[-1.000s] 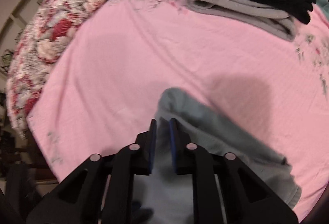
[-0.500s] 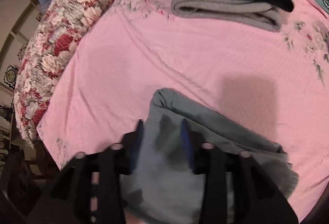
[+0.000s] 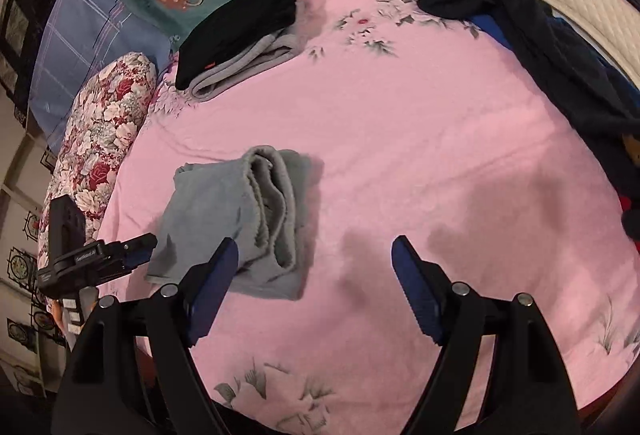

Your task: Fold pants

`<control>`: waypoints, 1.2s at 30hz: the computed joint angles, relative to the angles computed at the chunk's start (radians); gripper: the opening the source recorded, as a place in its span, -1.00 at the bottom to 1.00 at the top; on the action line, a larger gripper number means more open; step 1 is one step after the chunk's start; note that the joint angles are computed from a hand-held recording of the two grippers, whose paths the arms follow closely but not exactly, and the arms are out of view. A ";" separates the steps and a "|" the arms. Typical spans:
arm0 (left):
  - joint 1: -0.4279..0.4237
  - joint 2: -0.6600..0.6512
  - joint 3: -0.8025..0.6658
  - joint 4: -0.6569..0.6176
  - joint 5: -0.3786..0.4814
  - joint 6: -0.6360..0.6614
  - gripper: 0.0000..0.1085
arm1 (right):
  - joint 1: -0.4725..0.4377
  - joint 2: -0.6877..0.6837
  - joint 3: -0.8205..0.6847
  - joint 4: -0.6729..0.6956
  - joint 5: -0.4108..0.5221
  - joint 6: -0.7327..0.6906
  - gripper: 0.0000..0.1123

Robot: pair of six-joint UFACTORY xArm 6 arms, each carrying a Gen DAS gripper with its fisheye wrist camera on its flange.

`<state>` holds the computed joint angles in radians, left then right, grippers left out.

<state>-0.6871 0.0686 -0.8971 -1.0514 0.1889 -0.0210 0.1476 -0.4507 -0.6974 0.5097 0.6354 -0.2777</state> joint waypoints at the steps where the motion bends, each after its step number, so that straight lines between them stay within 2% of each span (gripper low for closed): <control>1: 0.011 0.020 -0.033 -0.095 0.030 0.093 0.29 | -0.006 -0.004 0.004 0.004 0.005 -0.003 0.42; 4: 0.032 0.074 -0.104 -0.211 0.077 0.227 0.38 | -0.016 0.025 -0.022 0.089 0.055 -0.063 0.42; 8: 0.032 0.087 -0.121 -0.280 0.076 0.314 0.41 | -0.009 0.137 -0.117 0.181 0.185 -0.117 0.42; 14: 0.071 0.087 -0.127 -0.483 0.152 0.514 0.44 | 0.024 0.330 -0.262 0.156 0.225 -0.055 0.42; 18: 0.074 0.096 -0.137 -0.468 0.160 0.525 0.45 | 0.034 0.413 -0.335 0.132 0.237 -0.014 0.42; 21: 0.081 0.099 -0.141 -0.472 0.174 0.531 0.44 | 0.033 0.445 -0.370 0.187 0.267 -0.051 0.50; 23: 0.085 0.095 -0.137 -0.492 0.184 0.550 0.42 | 0.023 0.478 -0.399 0.251 0.327 -0.094 0.51; 27: 0.073 0.104 -0.151 -0.547 0.180 0.609 0.40 | 0.027 0.490 -0.412 0.286 0.334 -0.152 0.62; 29: 0.061 0.109 -0.157 -0.566 0.183 0.625 0.23 | 0.021 0.498 -0.409 0.341 0.325 -0.188 0.62; 30: 0.053 0.112 -0.159 -0.565 0.169 0.621 0.04 | 0.019 0.497 -0.403 0.357 0.318 -0.203 0.55; 31: 0.040 0.113 -0.158 -0.548 0.139 0.603 -0.22 | 0.026 0.495 -0.396 0.346 0.299 -0.202 0.19; 32: 0.025 0.113 -0.155 -0.516 0.100 0.564 -0.43 | 0.045 0.486 -0.380 0.296 0.251 -0.183 -0.03; 33: 0.026 0.110 -0.152 -0.526 0.102 0.564 -0.57 | 0.062 0.478 -0.366 0.267 0.215 -0.180 -0.26; 34: 0.030 0.104 -0.147 -0.578 0.110 0.596 -0.58 | 0.071 0.467 -0.352 0.244 0.190 -0.175 -0.39; 36: 0.028 0.088 -0.136 -0.683 0.098 0.667 -0.60 | 0.085 0.442 -0.327 0.217 0.156 -0.163 -0.50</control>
